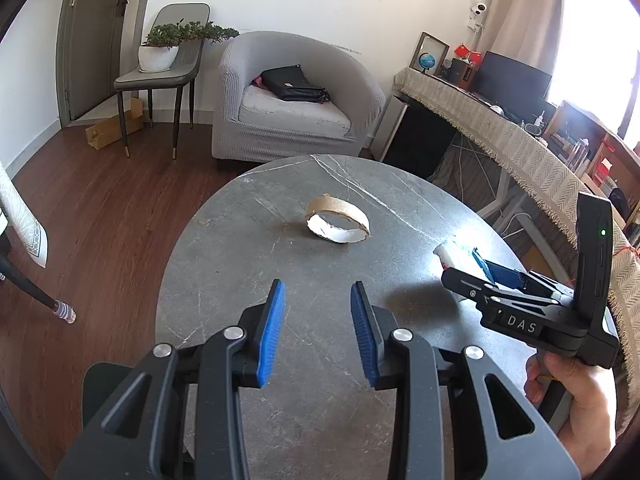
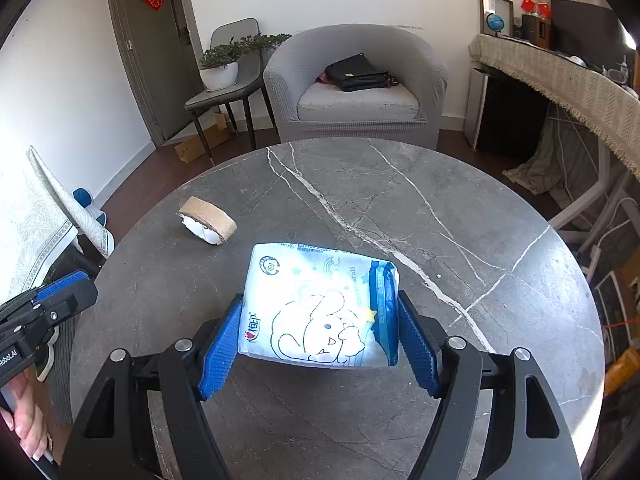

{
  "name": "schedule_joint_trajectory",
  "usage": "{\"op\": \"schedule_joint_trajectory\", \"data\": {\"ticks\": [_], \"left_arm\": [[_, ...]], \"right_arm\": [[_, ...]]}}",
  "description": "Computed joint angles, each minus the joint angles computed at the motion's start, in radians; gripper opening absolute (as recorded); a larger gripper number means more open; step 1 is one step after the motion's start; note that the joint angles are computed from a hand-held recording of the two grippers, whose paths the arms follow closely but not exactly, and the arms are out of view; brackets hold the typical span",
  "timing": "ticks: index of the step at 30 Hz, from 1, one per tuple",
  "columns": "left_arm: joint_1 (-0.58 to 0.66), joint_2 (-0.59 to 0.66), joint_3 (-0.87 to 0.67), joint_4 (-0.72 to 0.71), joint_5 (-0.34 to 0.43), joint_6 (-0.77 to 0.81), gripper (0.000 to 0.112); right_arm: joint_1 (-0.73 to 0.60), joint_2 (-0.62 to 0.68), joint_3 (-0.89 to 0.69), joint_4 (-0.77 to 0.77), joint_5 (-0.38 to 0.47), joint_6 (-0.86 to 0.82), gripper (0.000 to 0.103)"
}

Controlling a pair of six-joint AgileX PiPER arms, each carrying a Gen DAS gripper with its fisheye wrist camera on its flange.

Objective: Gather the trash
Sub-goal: 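Grasp the brown tape roll core with the left gripper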

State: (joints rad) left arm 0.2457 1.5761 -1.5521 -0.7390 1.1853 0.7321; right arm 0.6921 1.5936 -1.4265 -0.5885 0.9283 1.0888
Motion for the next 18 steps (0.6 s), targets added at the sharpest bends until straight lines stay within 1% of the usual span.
{"op": "schedule_joint_trajectory", "data": {"ticks": [6,11,12,13,18], "left_arm": [[-0.098,0.058,-0.090,0.038,-0.014,-0.087,0.034],[-0.203,0.111,-0.147,0.145,-0.080,-0.156,0.034],[-0.220,0.122,-0.159,0.171,-0.094,-0.165,0.045],[-0.235,0.135,-0.176,0.190,-0.099,-0.168,0.057],[-0.275,0.175,-0.227,0.235,-0.124,-0.142,0.064]], "right_arm": [[-0.031,-0.066,0.077,0.009,-0.044,0.018,0.074],[-0.056,-0.103,0.124,0.025,-0.072,0.009,0.074],[-0.059,-0.110,0.134,0.026,-0.075,0.012,0.074],[-0.064,-0.116,0.142,0.031,-0.080,0.011,0.074],[-0.091,-0.137,0.169,0.048,-0.100,-0.002,0.074]]}}
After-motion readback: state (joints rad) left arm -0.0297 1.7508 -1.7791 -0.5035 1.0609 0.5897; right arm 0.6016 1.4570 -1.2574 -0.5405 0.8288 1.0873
